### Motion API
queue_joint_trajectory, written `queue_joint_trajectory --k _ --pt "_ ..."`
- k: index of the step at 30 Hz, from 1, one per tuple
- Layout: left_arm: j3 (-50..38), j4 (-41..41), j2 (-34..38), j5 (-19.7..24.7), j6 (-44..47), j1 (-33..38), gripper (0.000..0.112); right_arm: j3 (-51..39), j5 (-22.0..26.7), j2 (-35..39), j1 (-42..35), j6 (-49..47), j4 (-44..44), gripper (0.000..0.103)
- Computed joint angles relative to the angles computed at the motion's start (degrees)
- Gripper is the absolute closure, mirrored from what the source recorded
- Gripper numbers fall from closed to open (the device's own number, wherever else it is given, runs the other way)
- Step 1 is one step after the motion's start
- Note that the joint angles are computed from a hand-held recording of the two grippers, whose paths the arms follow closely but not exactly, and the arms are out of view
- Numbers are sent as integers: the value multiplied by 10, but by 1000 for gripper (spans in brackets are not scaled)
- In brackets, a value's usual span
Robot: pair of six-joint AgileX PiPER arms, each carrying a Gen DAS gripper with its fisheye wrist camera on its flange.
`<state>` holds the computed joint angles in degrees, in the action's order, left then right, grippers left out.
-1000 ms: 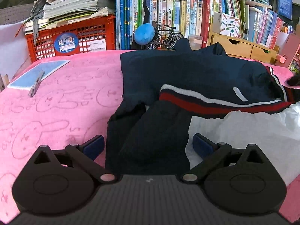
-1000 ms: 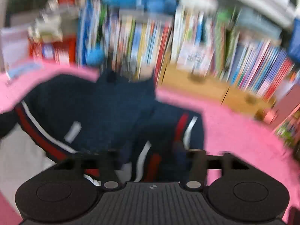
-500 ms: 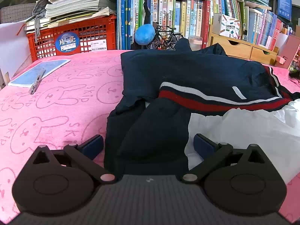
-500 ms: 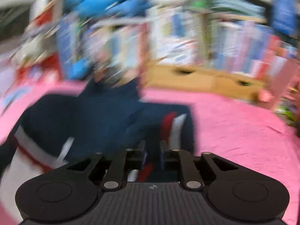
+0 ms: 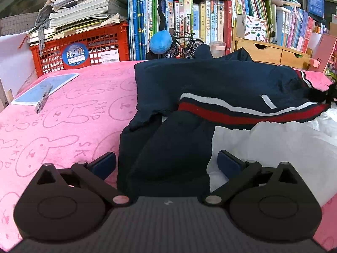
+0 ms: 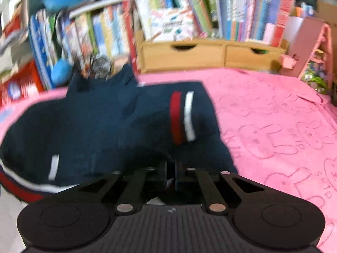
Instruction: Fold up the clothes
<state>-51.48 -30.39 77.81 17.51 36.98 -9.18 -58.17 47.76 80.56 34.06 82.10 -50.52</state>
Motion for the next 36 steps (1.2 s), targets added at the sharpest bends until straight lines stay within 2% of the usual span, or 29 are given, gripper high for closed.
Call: queue_joint_trajectory --k 3,6,8,10,11,12,13,14,16,17,20,22,24,25,26,27,28,29,30,31,32,33,34,35,36 --pt "0 -5 1 0 6 1 9 40 -26 -46 18 97 -91 95" --pt "0 -9 1 1 7 3 9 98 -106 -102 -1 206 -179 94" --pt "-2 -2 -3 7 3 6 9 122 -196 -132 -62 205 -141 91" --pt "-2 4 -18 11 7 13 9 141 -279 -153 -134 125 -33 84" --pt "-2 -1 -28 12 18 19 9 151 -306 -166 -163 69 24 65" --pt "-2 -28 -37 17 52 29 9 164 -326 -180 -185 28 59 42" --pt "-8 -78 -44 32 109 44 9 173 -337 -194 -196 -4 74 34" --pt "-18 -132 -46 53 166 61 9 177 -333 -206 -193 -31 67 26" --pt "-45 -226 -35 114 266 94 9 162 -275 -210 -144 -101 16 17" --pt "-60 -250 -23 140 293 100 9 152 -247 -203 -116 -159 12 11" --pt "-100 -262 23 182 327 79 9 119 -185 -157 -48 -330 33 0" --pt "-124 -199 57 171 280 36 9 95 -158 -117 -33 -427 75 0" --pt "-139 -110 84 151 199 -5 9 87 -166 -90 -50 -467 115 1" --pt "-144 -91 95 151 175 -13 9 84 -174 -79 -65 -488 144 4" --pt "-150 -95 102 160 167 -11 12 83 -191 -72 -87 -519 196 15" --pt "-150 -109 103 168 168 -5 17 91 -216 -72 -108 -539 249 27" --pt "-146 -119 98 170 168 -1 29 102 -234 -78 -120 -549 279 31" --pt "-141 -126 92 173 165 2 35 114 -246 -89 -122 -550 287 44" --pt "-137 -127 82 176 155 4 49 123 -253 -101 -116 -533 271 53" --pt "-132 -132 71 180 148 6 62 136 -265 -122 -112 -522 263 57" --pt "-126 -144 56 183 149 10 67 150 -284 -148 -114 -534 278 58" --pt "-121 -163 43 187 157 16 74 165 -312 -174 -125 -566 316 58" --pt "-120 -191 38 191 177 26 74 170 -330 -190 -139 -592 347 58" --pt "-122 -209 40 191 188 32 74 169 -335 -196 -151 -595 356 46" --pt "-128 -209 47 188 182 33 68 168 -340 -203 -159 -575 341 26"
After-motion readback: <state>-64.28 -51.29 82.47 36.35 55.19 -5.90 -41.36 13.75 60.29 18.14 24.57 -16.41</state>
